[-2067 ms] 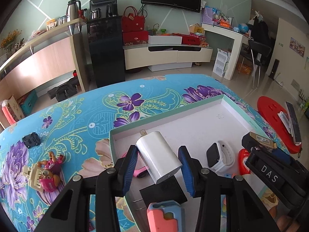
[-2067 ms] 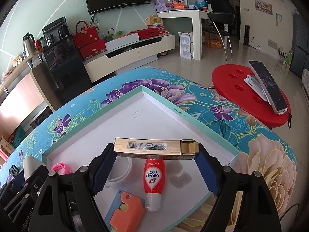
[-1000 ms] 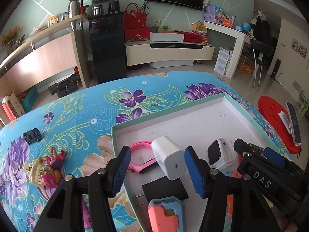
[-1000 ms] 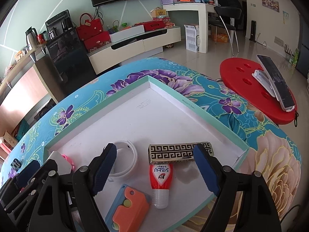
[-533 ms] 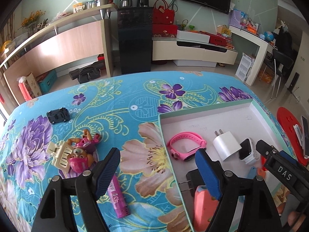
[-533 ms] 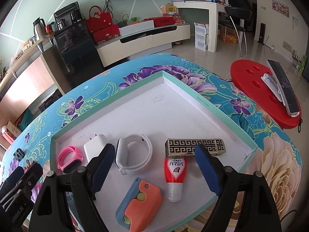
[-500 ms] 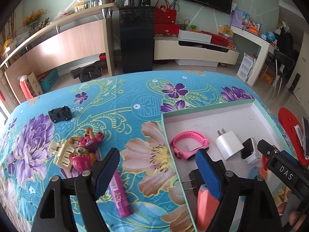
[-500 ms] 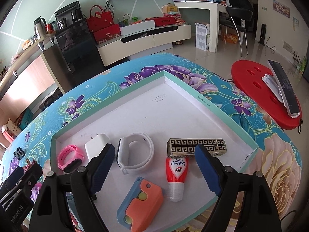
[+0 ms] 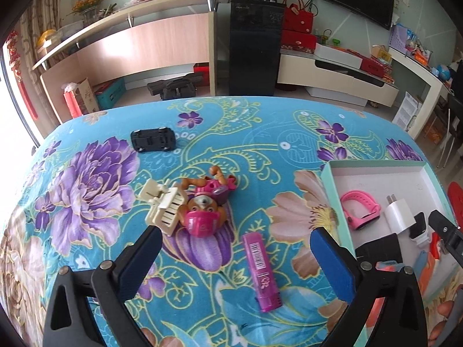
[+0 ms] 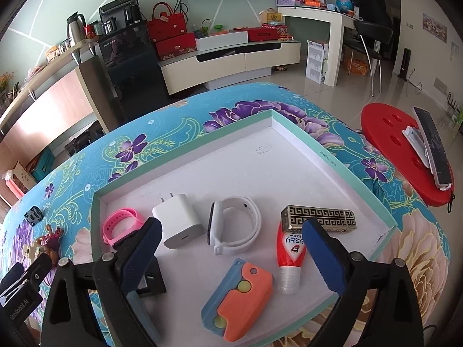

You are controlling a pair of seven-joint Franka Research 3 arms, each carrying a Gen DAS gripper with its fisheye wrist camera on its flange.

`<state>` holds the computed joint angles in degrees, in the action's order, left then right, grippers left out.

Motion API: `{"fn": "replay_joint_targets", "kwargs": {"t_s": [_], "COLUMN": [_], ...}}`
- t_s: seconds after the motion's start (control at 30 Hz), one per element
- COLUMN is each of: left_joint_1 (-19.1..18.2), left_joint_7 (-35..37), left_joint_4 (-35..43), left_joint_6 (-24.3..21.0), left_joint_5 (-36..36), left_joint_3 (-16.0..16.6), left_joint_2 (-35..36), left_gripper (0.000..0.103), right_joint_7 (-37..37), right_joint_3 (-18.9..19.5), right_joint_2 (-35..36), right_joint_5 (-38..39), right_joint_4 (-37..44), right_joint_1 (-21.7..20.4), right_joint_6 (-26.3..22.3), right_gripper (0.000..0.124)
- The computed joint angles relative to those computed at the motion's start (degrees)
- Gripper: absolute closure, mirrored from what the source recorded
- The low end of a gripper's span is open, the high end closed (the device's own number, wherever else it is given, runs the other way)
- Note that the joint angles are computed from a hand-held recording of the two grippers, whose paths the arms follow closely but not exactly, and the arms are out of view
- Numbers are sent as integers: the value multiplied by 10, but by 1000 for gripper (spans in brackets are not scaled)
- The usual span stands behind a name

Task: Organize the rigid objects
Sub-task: 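Carry the bracelet into the tray and open the right tool while the left tool releases the cube there, then move both open tools back to the pile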

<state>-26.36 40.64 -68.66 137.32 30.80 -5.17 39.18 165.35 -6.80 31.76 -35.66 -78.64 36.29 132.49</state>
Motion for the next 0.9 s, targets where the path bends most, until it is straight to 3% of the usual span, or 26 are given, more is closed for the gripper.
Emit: {"fn": "replay_joint_targets", "kwargs": {"t_s": [0.6,0.9], "left_joint_1": [55,77], "left_joint_7": [-137,-181], "left_joint_4": [-178,-219], "left_joint_6": [-12,-25], "left_joint_5": [46,75], "left_joint_3": [10,2], "left_joint_2": [-127,-161], "left_gripper": [0,0], "right_joint_7": [-136,-230], "right_joint_3": [5,6], "right_joint_2": [101,196], "right_joint_5": [63,129], "right_joint_4": [159,305], "right_joint_1": [23,38], "right_joint_6": [6,3], "right_gripper": [26,26]}}
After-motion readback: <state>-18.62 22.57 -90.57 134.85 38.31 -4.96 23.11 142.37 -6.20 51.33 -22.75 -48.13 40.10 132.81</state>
